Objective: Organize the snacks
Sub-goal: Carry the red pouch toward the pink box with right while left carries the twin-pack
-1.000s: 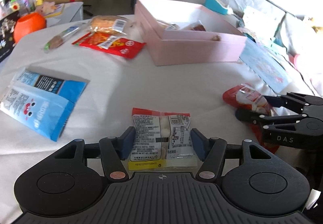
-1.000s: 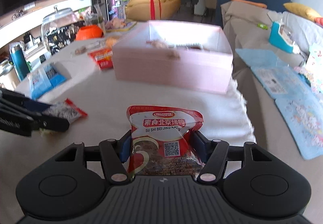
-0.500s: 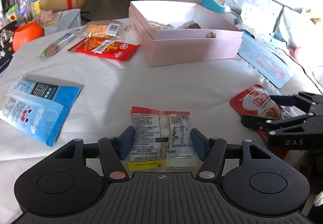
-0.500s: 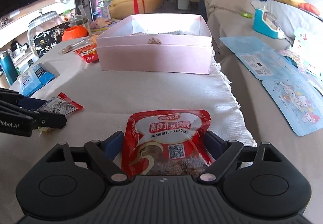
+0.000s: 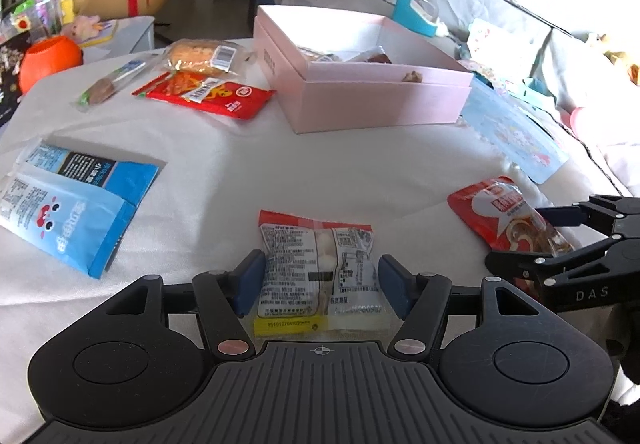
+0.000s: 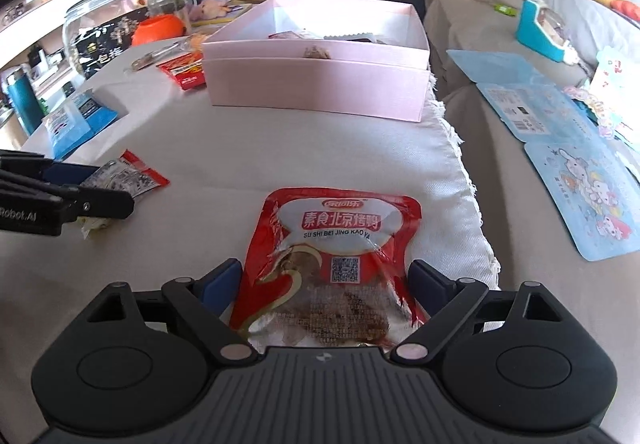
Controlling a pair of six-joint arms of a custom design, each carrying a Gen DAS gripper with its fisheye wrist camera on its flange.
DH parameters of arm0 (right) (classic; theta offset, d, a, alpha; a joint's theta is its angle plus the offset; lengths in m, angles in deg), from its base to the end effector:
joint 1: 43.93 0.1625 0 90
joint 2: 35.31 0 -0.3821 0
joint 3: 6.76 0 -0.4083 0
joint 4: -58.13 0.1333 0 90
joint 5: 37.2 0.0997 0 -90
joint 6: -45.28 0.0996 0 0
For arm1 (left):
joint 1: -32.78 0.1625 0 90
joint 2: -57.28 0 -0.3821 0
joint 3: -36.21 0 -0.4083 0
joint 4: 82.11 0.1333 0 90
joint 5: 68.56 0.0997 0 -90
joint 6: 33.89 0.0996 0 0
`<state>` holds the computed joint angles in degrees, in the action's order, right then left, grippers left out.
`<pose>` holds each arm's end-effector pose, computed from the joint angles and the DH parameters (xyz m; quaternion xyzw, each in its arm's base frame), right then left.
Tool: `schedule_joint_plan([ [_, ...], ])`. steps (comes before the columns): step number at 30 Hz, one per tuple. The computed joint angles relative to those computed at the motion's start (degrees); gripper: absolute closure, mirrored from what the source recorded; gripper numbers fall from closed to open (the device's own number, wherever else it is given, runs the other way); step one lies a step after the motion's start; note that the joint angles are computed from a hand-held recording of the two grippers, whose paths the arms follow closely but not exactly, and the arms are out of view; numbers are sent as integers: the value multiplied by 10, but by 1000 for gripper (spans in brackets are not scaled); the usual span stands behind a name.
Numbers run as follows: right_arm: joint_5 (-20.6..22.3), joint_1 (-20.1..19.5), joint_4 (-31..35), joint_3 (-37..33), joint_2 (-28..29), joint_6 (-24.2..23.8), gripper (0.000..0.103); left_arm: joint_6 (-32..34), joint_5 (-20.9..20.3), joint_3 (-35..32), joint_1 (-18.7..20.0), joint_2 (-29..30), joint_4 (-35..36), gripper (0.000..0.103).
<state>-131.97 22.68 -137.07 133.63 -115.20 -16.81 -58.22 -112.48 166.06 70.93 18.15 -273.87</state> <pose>-0.0475 -0.4248 0.1829 0.2913 -0.8771 0.2529 0.2861 -0.1898 -0.4098 -0.0533 0.1813 0.8986 -0.3100 0.2520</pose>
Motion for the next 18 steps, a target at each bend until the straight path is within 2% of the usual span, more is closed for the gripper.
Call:
schedule_joint_plan([
  [3, -23, 9, 21, 2, -15, 12, 16, -1, -6, 5, 1, -4, -6, 36],
  [7, -19, 9, 22, 13, -29, -1, 35, -4, -3, 4, 1, -1, -6, 36],
  [15, 11, 10, 17, 19, -42, -5, 36, -29, -24, 6, 8, -19, 5, 39],
  [18, 29, 12, 9, 21, -51, -9, 36, -18, -59, 15, 18, -30, -45, 40],
])
